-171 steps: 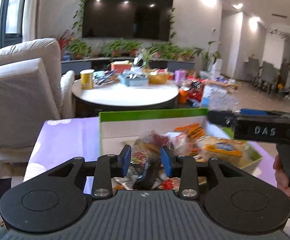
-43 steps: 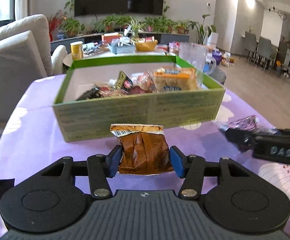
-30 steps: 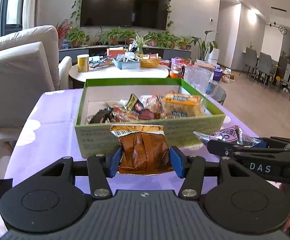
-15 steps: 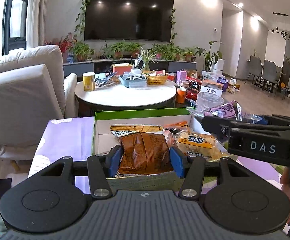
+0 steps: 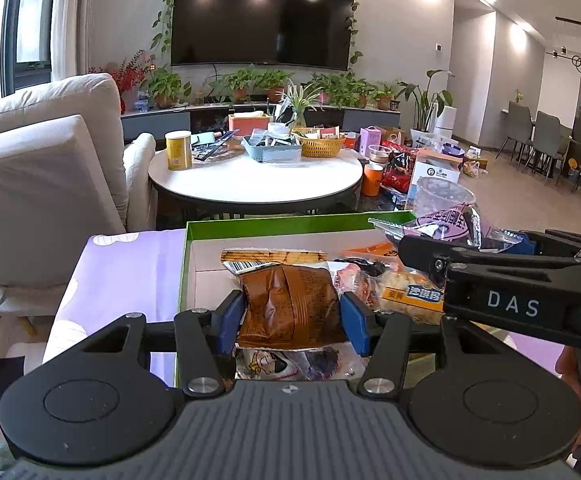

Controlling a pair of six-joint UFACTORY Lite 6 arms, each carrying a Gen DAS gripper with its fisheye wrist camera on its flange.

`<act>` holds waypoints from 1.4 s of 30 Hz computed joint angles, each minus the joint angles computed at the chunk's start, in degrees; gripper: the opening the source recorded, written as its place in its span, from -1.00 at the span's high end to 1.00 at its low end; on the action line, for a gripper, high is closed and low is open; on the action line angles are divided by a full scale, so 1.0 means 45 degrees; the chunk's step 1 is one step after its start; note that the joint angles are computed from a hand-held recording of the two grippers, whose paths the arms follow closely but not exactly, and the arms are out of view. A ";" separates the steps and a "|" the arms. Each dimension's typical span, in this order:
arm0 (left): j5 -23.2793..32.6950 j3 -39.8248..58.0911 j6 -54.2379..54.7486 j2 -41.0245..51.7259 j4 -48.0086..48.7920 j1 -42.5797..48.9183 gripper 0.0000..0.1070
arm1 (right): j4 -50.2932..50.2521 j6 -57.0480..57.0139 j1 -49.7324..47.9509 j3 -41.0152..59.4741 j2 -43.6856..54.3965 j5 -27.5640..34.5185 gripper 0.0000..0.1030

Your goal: Organize snacks

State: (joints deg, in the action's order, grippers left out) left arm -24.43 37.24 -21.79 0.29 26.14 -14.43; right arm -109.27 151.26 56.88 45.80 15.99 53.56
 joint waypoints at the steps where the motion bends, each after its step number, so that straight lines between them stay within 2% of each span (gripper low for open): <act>1: -0.0060 0.0205 -0.0010 0.0294 0.0053 0.0039 0.07 | -0.0080 0.0022 -0.0121 0.0099 0.0099 -0.0092 -0.32; 13: -0.0341 0.1989 0.0621 0.2855 -0.0704 0.0059 0.07 | -0.1285 0.0874 -0.1632 0.1463 0.1605 -0.1025 -0.32; 16: -0.0731 0.1889 0.1612 0.3043 -0.1616 -0.0030 0.05 | -0.1250 0.1328 -0.1574 0.1492 0.1943 -0.0629 -0.33; 22: -0.0847 0.1694 0.2108 0.3061 -0.1913 -0.0193 -0.04 | -0.0877 0.1417 -0.1346 0.1279 0.1904 -0.0325 -0.33; 34: -0.1077 0.0241 0.2079 0.1418 -0.1676 0.0044 -0.05 | 0.0248 0.1621 -0.0477 0.0382 0.1047 0.0047 -0.33; 42: -0.1171 -0.2098 0.1944 -0.1374 -0.1722 0.0098 -0.05 | 0.1507 0.1414 0.0835 -0.0444 0.0071 0.0700 -0.33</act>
